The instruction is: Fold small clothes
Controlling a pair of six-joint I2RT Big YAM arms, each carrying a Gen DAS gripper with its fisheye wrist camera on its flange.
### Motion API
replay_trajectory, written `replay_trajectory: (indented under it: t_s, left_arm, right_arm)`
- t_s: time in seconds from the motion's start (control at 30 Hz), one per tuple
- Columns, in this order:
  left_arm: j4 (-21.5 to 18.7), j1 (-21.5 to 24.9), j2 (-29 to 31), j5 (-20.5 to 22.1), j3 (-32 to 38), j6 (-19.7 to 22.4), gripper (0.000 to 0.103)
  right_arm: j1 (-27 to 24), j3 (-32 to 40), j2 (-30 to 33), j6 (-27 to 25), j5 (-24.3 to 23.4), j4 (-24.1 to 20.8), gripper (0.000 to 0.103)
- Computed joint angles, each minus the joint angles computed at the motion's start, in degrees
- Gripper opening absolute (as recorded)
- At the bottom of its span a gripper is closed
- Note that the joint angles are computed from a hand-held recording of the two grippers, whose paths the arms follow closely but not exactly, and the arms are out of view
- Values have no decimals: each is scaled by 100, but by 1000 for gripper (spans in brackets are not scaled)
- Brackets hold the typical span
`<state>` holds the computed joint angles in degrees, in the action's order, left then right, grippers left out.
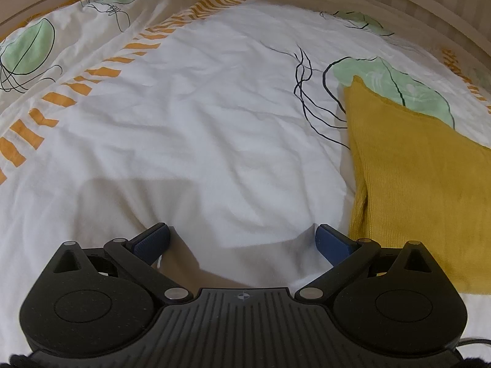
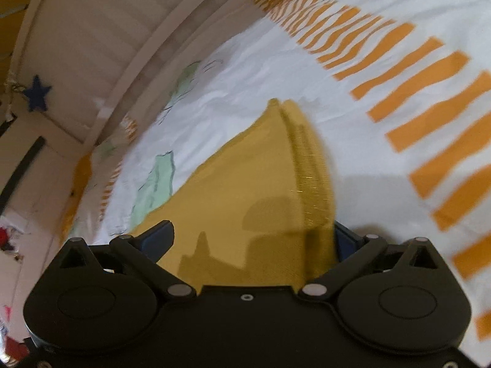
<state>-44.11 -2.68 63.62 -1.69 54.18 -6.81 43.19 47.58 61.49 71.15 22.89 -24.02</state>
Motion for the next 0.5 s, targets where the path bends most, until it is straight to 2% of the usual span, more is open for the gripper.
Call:
replay_trajectory:
  t_s: [0.13, 0.17, 0.2, 0.27, 0.3, 0.37, 0.43, 0.5]
  left_arm:
    - [21, 14, 6, 28, 0, 0, 103]
    - [23, 22, 8, 41, 1, 1, 103]
    - [19, 27, 10, 50, 4, 5, 103]
    - [0, 29, 10, 61, 14, 2, 103]
    - [-12, 27, 13, 62, 22, 3, 103]
    - [-40, 28, 20, 75, 45, 31, 103]
    - [-62, 55, 13, 154, 71, 58, 102]
    - [10, 148, -28, 476, 77, 25, 102]
  right_arm:
    - [-172, 102, 106, -129, -295, 22, 103]
    - [-180, 109, 106, -137, -321, 16, 94]
    - [-177, 133, 102, -130, -318, -61, 84]
    - [-175, 237, 136, -3, -308, -404, 33]
    - [-161, 276, 149, 48, -316, -548, 29]
    - [-91, 380, 178, -31, -220, -728, 29]
    - [-5, 716, 351, -160, -65, -1188, 27]
    - [59, 1080, 526, -417, 59, -1536, 27]
